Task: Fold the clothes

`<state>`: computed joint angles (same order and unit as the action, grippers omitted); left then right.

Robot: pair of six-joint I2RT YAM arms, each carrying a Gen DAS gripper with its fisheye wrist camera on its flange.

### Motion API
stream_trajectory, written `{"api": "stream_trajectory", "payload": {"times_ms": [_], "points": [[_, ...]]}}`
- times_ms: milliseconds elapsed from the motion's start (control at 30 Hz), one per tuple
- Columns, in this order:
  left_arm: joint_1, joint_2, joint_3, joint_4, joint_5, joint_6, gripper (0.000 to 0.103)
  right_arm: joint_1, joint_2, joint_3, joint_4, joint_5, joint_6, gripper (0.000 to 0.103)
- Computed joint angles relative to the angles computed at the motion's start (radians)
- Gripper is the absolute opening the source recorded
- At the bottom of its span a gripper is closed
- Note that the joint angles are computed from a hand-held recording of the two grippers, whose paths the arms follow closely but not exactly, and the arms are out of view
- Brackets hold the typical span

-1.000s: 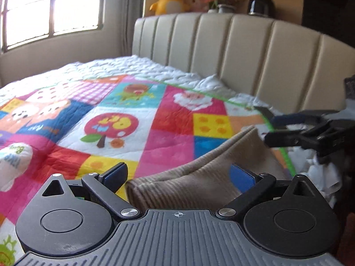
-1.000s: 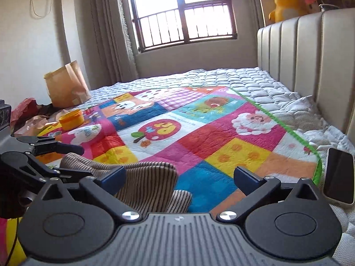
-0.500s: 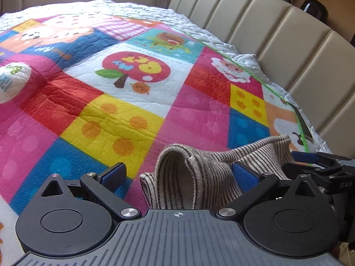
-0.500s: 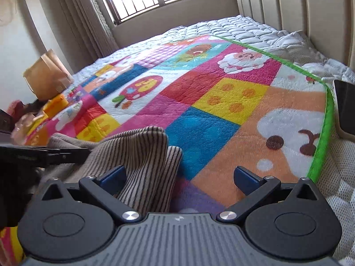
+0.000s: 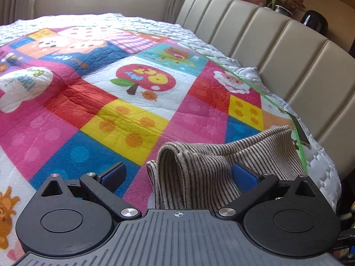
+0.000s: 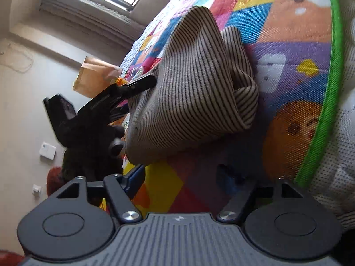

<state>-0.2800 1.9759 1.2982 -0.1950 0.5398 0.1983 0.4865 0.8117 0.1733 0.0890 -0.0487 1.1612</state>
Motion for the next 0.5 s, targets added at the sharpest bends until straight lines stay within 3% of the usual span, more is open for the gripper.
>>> {"api": "stream_trajectory", "payload": {"times_ms": [33,67,167,267,400,467,500], "points": [[0.004,-0.02,-0.02,0.005,-0.006,0.011,0.103,-0.027,0.027,0.0,0.035,-0.008,-0.002,0.052],[0.009,-0.045,-0.045,0.012,-0.011,0.03,0.103,-0.065,0.043,0.01,0.039,-0.02,-0.016,0.05],[0.024,-0.116,-0.111,0.028,-0.018,0.085,0.103,-0.164,0.095,0.049,0.039,-0.031,-0.068,0.05],[0.035,-0.17,-0.155,0.041,-0.002,0.133,0.103,-0.195,0.101,0.133,-0.075,0.12,-0.211,0.05],[0.019,-0.179,-0.155,0.058,0.019,0.153,0.103,-0.287,0.074,0.163,-0.114,0.113,-0.278,0.05],[-0.003,-0.163,-0.14,0.071,0.02,0.151,0.103,-0.325,0.064,0.175,-0.127,0.112,-0.307,0.064],[-0.014,-0.142,-0.122,0.078,0.021,0.139,0.103,-0.318,0.051,0.167,-0.132,0.121,-0.308,0.078]]}}
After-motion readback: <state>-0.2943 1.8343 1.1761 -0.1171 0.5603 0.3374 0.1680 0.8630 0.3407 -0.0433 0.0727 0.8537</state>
